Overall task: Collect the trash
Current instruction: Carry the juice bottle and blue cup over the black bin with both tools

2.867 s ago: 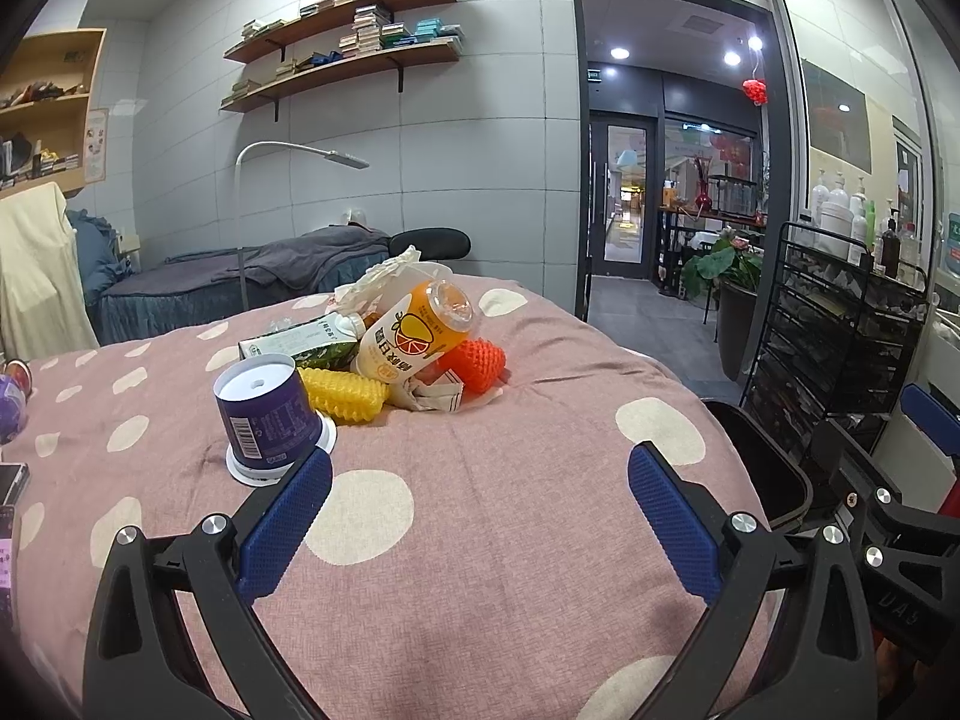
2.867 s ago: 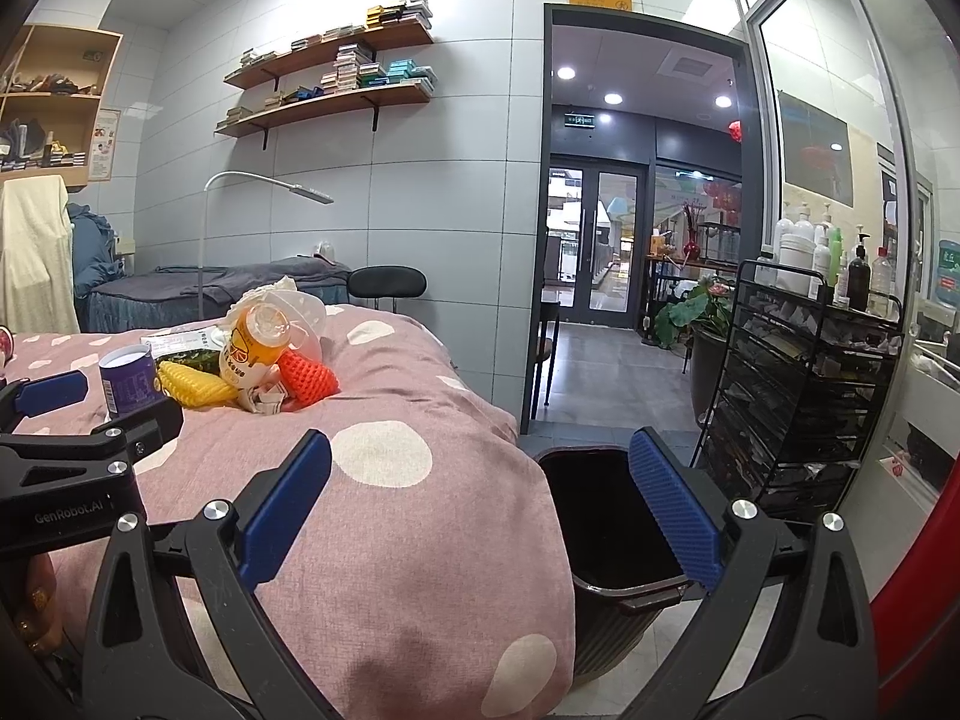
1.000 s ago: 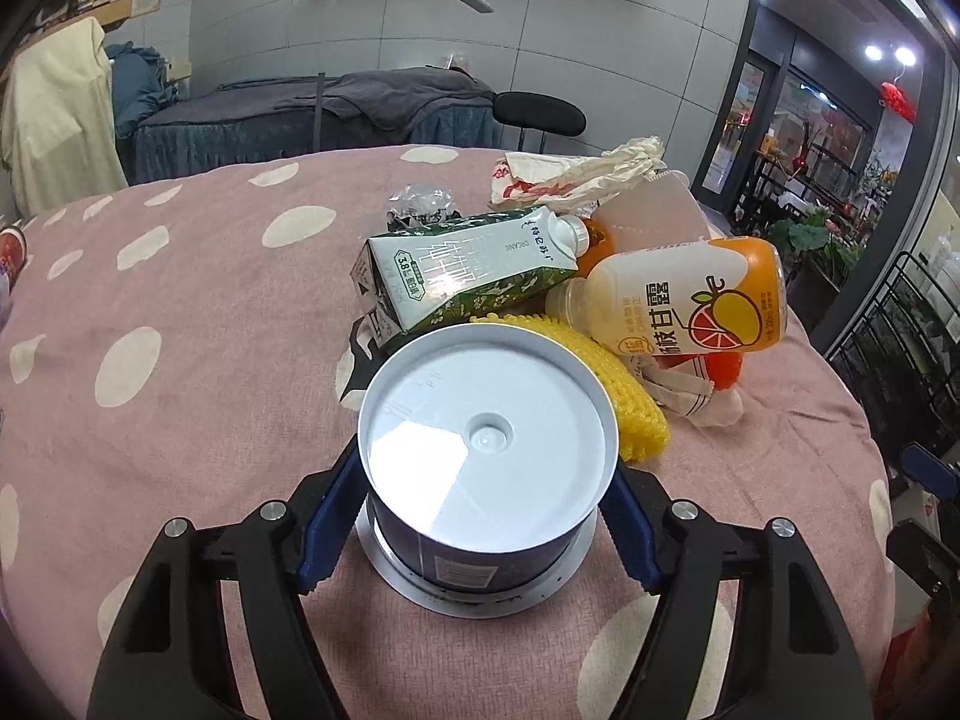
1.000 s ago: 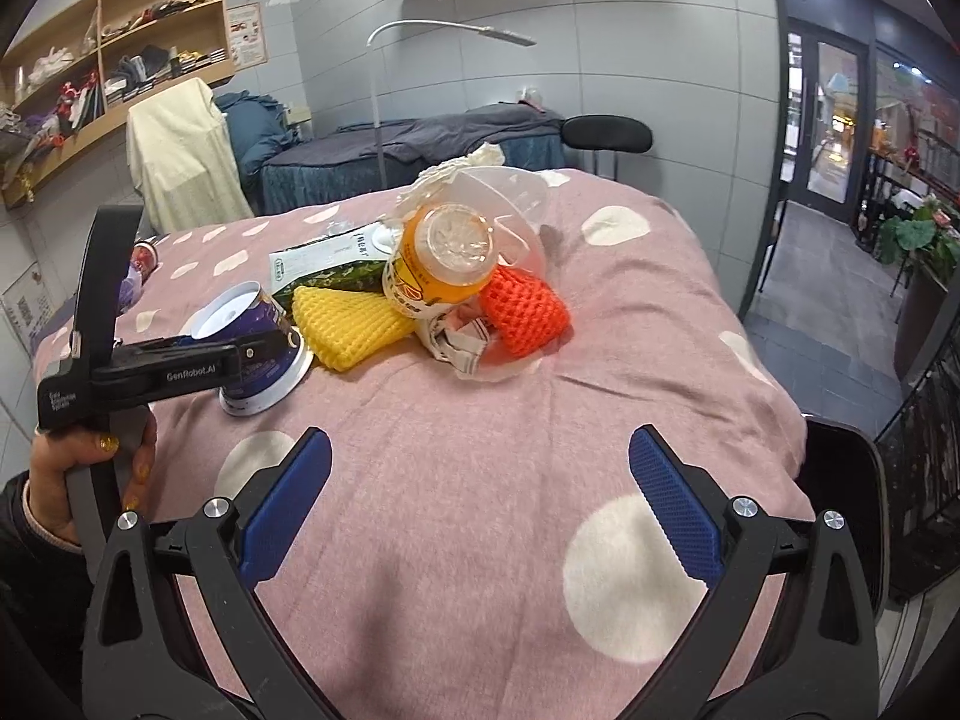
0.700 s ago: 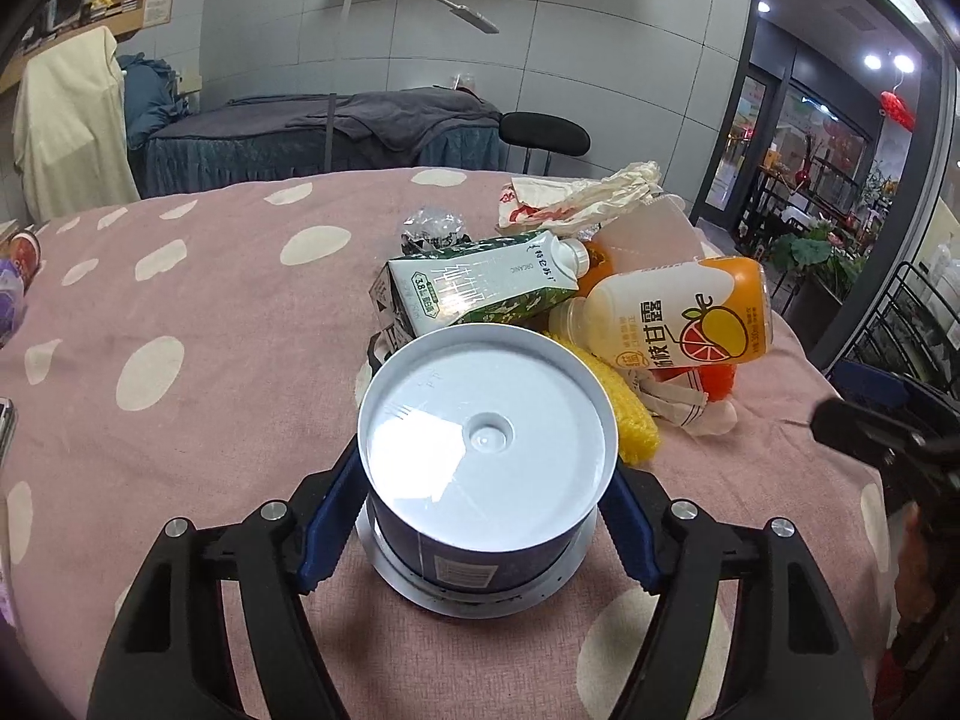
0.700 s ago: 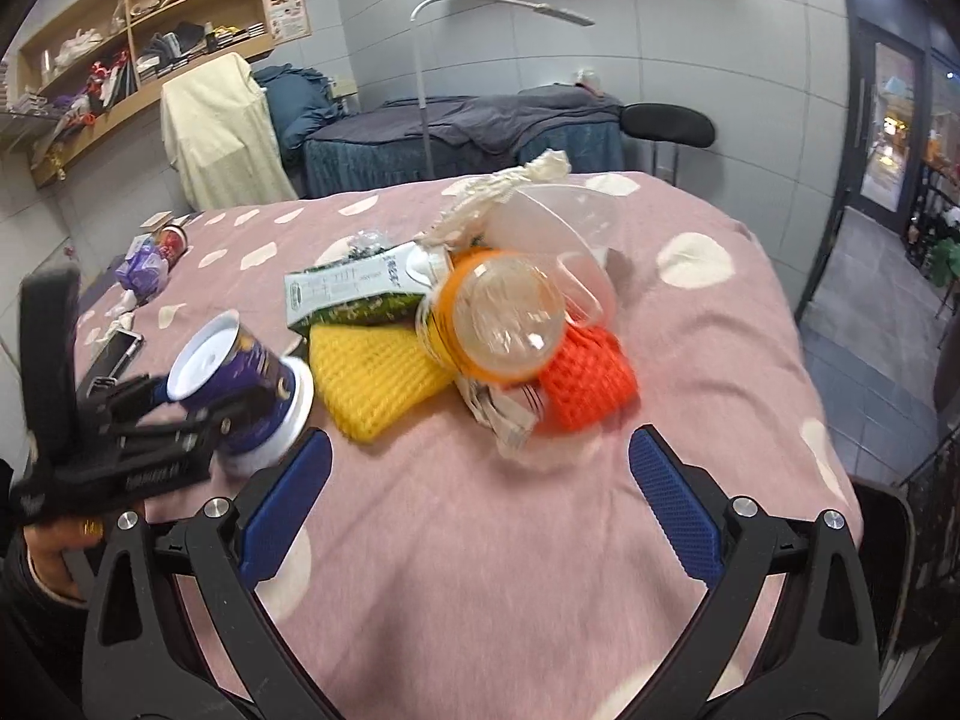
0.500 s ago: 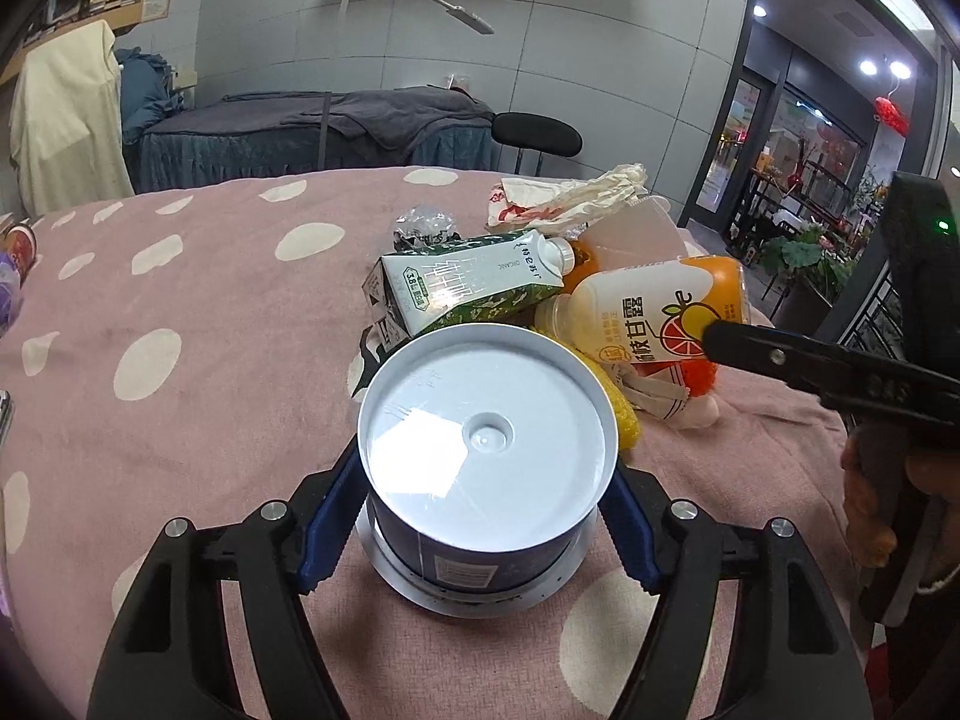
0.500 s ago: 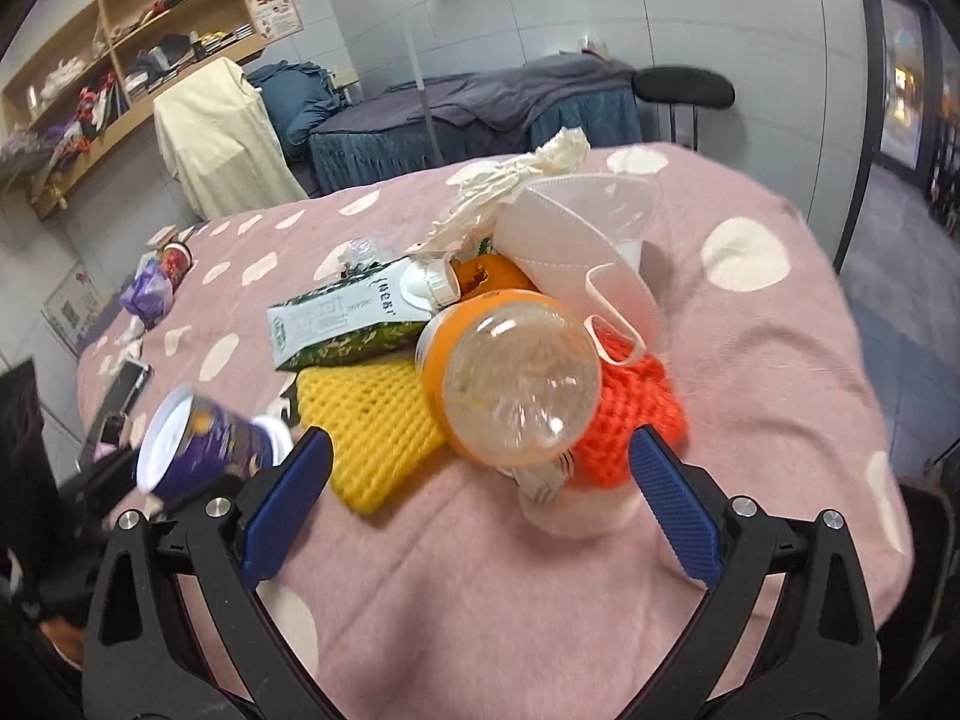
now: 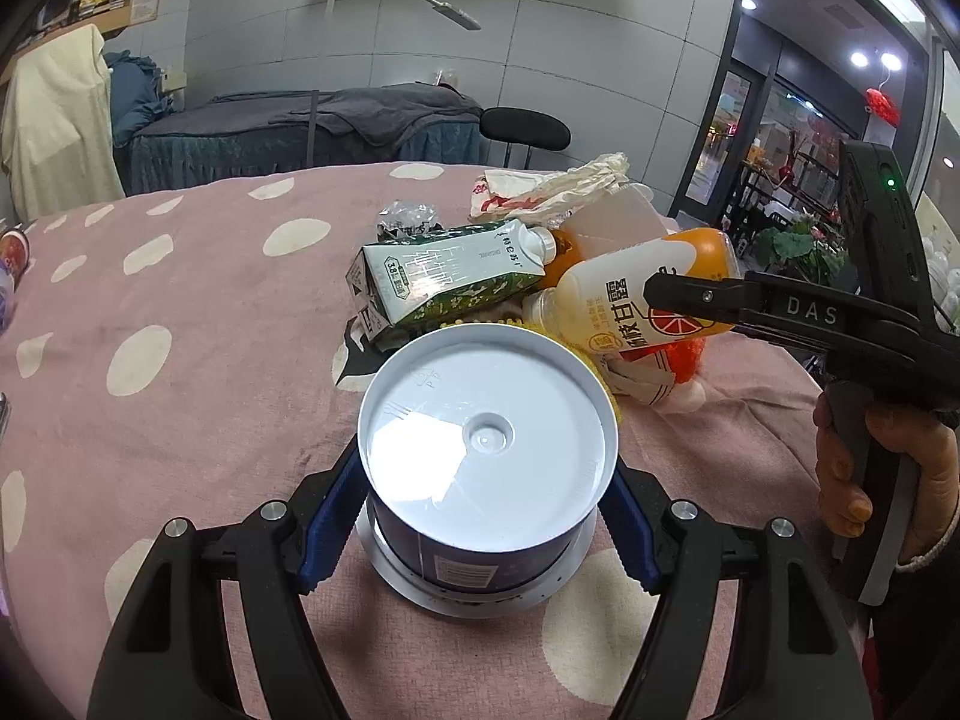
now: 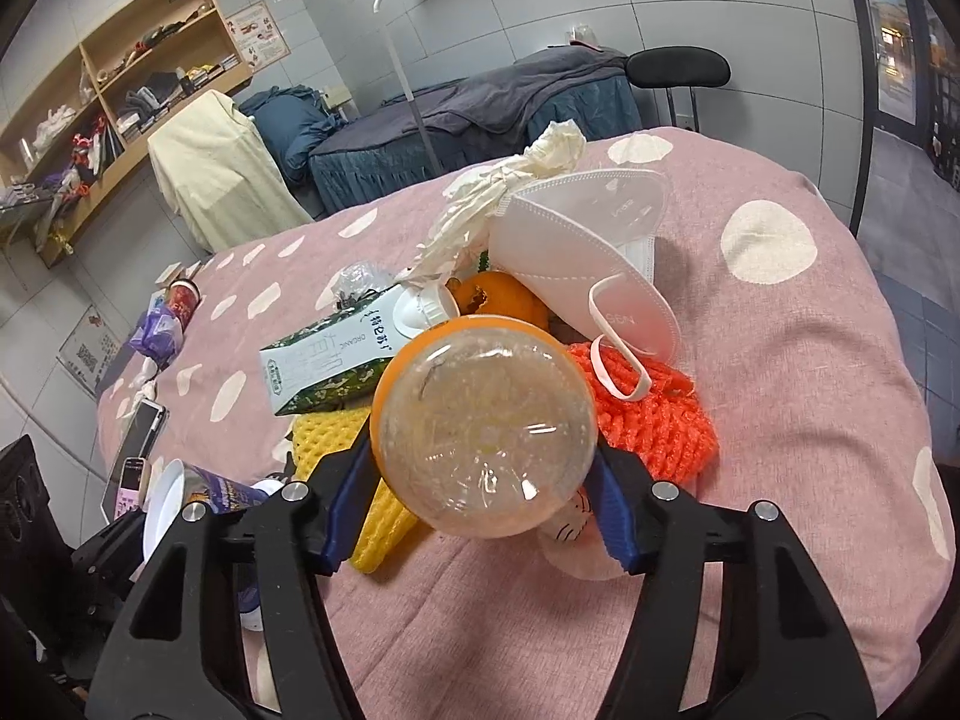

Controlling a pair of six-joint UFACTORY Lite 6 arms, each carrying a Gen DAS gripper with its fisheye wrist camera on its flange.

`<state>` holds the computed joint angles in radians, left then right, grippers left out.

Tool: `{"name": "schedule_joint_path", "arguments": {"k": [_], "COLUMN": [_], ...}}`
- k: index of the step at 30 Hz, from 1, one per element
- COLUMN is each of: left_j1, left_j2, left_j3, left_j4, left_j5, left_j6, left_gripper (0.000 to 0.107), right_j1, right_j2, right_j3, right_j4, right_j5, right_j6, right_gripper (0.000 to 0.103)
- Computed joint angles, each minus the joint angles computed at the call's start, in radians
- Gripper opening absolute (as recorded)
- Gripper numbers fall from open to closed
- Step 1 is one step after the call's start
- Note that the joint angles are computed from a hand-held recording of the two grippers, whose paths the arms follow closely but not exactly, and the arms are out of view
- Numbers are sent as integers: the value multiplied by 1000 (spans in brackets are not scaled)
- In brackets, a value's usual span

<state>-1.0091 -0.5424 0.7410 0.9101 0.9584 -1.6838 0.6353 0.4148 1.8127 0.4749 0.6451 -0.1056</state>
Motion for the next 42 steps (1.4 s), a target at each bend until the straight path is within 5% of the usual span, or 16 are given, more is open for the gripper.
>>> {"name": "schedule_joint_path", "arguments": {"k": [20, 23, 27, 33, 38, 42], "left_j1": [-205, -218, -120, -95, -124, -59], "left_j2": [169, 213, 276, 312, 325, 310], "left_j3": [258, 322, 391, 367, 353, 334], "left_j4": [71, 85, -17, -23, -2, -114], "left_j5": [114, 94, -83, -127, -40, -106], "left_j6": [9, 39, 164, 142, 115, 196], "left_gripper": [71, 70, 71, 71, 71, 71], "right_j1": [-246, -381, -596, -805, -728, -539], "right_j2": [-667, -747, -814, -870, -905, -886], "right_j3": [-569, -625, -694, -767, -774, -767], "right_j4": [18, 96, 201, 352, 424, 463], "right_j5": [-36, 1, 68, 193, 245, 228], "right_j6": [-106, -190, -309, -478, -501, -486], "right_gripper": [62, 62, 62, 62, 62, 62]}}
